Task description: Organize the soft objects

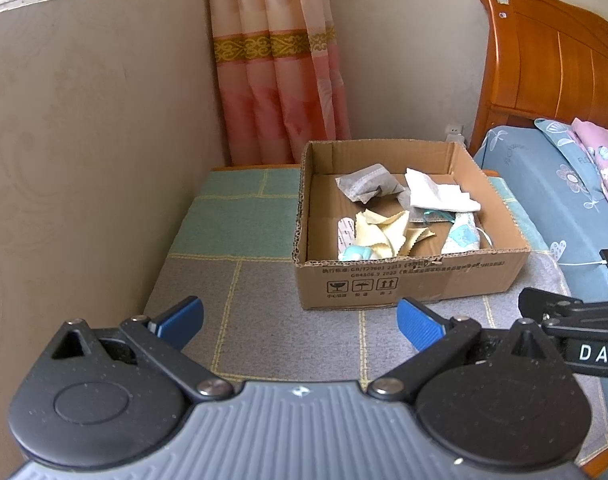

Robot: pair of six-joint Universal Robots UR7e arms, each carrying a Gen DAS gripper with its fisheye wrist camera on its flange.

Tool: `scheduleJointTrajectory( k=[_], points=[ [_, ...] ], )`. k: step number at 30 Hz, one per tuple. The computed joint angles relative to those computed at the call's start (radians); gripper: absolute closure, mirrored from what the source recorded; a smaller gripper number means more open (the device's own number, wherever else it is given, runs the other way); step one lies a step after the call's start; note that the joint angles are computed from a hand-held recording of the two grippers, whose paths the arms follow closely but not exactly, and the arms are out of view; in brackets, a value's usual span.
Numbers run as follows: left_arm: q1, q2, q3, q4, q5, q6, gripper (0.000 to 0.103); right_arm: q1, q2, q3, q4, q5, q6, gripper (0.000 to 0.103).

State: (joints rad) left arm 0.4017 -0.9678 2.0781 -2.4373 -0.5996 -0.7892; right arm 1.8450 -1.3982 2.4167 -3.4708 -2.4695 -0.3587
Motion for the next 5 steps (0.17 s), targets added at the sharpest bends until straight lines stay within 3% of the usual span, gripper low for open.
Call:
scheduleJointTrajectory(
  k=[5],
  points=[
    [-0.002, -0.001, -0.001, 0.004, -0.001, -0.004, 0.001, 0.001, -0.003, 0.003, 0.004, 0.002, 0.0, 0.0]
  ],
)
